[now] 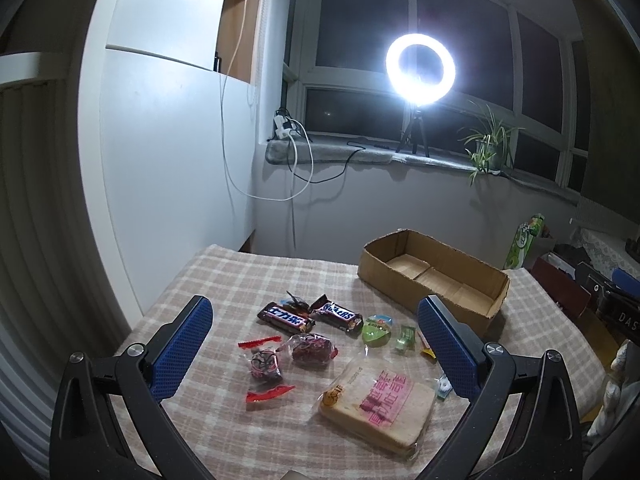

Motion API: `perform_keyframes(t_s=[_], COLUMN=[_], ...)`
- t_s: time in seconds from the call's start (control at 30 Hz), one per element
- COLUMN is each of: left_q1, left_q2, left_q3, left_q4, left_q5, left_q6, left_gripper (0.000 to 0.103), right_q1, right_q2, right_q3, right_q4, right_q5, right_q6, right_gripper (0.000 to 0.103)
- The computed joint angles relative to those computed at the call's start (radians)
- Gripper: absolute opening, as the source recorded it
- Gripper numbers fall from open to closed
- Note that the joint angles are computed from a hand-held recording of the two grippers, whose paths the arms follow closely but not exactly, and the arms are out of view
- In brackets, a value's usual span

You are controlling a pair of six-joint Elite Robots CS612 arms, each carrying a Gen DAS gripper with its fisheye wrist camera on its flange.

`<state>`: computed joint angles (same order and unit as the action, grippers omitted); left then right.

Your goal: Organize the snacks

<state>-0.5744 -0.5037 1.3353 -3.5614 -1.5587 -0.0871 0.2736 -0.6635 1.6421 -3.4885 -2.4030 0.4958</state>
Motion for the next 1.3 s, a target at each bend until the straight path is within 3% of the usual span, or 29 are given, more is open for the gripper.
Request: perform_keyframes(t_s=[0.43, 0.53, 0.7, 0.83, 1.0, 1.13, 1.3], left_q1=[0.001, 0.005, 0.019, 0.031, 0.040, 0.050, 0.051], left_q2=[0.003, 0.007, 0.014, 0.020, 0.028, 0.035, 0.043], left_q3=[-0.002, -0.008, -0.019, -0.030, -0.044, -0.063, -0.078], left_q4=[0.008, 0.026, 0.099, 0.182, 0.298, 0.419, 0.514], left_q5=[-0.007, -0.028, -0.088, -0.143, -0.222, -0.341, -0.416], left_q6=[-0.004, -0.009, -0.038, -0.065, -0.087, -0.116, -0.144], left_gripper=[0.102, 0.102, 0.102, 0.098, 0.093, 0.084, 0.077], right_q1=[-0.002, -0.011, -0.044, -0.088, -0.127, -0.140, -0.155], right_q2=[0.005, 0.003, 0.002, 0.008, 0.029, 0.045, 0.064], right_q3=[-0.006, 0.001, 0.019, 0.023, -0.003, -0.045, -0.111], right_q4=[0.014, 0.014, 0.014, 0.039, 0.093, 0.176, 0.315], right_q5=[0.019, 0.071, 0.266, 0.525, 0.790, 0.905, 1.024], right_q6=[0.003, 0.010, 0.003, 0.000, -0.039, -0.104, -0.202], right_gripper=[0.103, 0.103, 0.103, 0.103, 0.103, 0.100, 0.095])
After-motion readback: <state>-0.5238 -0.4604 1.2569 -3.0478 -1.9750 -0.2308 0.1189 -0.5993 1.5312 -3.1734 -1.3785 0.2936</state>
